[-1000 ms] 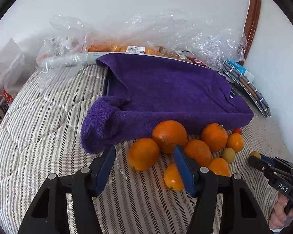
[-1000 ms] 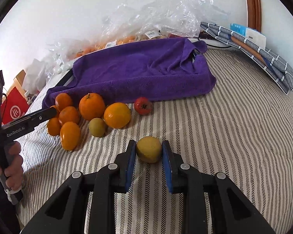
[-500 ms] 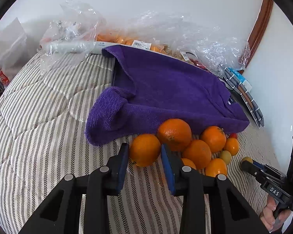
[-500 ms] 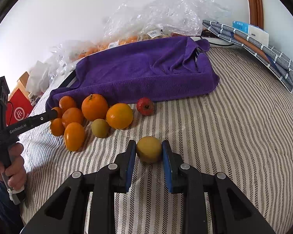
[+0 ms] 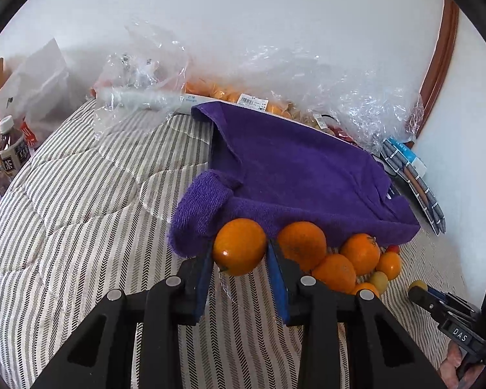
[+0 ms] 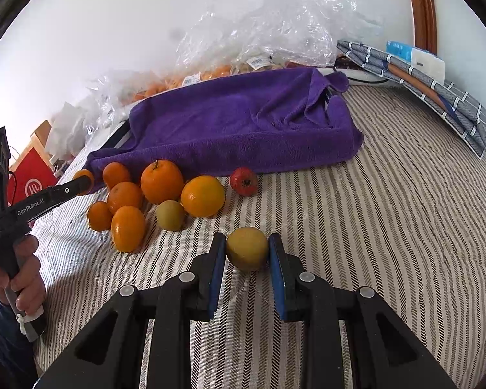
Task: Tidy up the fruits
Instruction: 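Close the left tool around an orange in the cluster, then carry the yellow fruit in the right tool while the left tool carries the orange over the towel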
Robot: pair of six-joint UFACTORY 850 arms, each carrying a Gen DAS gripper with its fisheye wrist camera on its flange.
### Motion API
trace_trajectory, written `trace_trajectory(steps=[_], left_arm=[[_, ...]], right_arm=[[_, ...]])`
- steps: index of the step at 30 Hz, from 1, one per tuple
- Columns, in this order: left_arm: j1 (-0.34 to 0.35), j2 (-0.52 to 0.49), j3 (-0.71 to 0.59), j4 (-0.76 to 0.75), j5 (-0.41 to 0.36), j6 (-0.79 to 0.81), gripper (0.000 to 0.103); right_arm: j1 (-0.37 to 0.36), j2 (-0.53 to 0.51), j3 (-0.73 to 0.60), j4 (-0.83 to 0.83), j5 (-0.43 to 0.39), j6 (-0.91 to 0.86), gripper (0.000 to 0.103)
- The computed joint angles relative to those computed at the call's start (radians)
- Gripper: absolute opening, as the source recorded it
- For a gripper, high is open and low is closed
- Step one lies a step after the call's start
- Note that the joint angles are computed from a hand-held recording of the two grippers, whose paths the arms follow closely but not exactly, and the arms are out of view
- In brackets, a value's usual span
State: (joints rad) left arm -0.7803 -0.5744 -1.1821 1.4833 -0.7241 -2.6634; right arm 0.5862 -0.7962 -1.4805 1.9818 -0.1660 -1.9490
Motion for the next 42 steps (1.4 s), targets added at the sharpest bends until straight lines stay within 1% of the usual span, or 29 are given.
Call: trace_trajectory(steps=[2,7,12,15,18,21,23,24,26,29,33,38,42], left_arm=[[-0.003,-0.001,-0.002,-0.014,-0.02,0.007,0.031],[-0.01,-0.008,-0.017,-0.025,-0.046,0.03,0.031],[-0.027,-0.006,-0.011,0.013,-0.085,0.016,0.031],[-0.031,-0.002,-0.004,0.038,-0.087,-0.001,0.031],[-0.036,-0.004,-0.008,0.036,-0.103,0.002,0.031],[-0.044,-0.003,-0.008,0.04,-0.118,-0.001,0.031],[-0.05,-0.007,-0.014,0.031,-0.134,0.013,0.031],[-0.052,-0.008,-0.017,0.028,-0.139,0.023,0.031],[-0.054,-0.011,-0.024,0.024,-0.149,0.032,0.031],[-0.054,-0.009,-0.032,0.02,-0.143,0.05,0.031],[-0.051,-0.006,-0.06,-0.017,-0.135,0.098,0.031],[-0.035,0.002,-0.112,-0.083,-0.153,0.204,0.031],[-0.015,0.009,-0.142,-0.083,-0.18,0.222,0.031]], right_arm=[[-0.004,0.007,0.012,0.077,-0.016,-0.07,0.027],[-0.004,0.006,0.012,0.103,-0.014,-0.081,0.027],[-0.001,0.016,0.03,0.288,-0.012,-0.26,0.027],[-0.009,0.013,0.027,0.18,-0.037,-0.157,0.027],[-0.011,0.014,0.029,0.181,-0.047,-0.157,0.027],[-0.005,0.02,0.037,0.287,-0.038,-0.263,0.027],[-0.001,0.026,0.046,0.398,-0.035,-0.372,0.027],[0.0,0.028,0.048,0.408,-0.036,-0.379,0.027],[0.001,0.03,0.044,0.362,-0.032,-0.326,0.027],[0.003,0.036,0.033,0.326,-0.036,-0.29,0.027],[0.009,0.042,-0.001,0.378,-0.014,-0.347,0.027],[0.01,0.024,-0.078,0.406,-0.002,-0.391,0.027],[0.004,-0.015,-0.168,0.259,0.012,-0.234,0.027]])
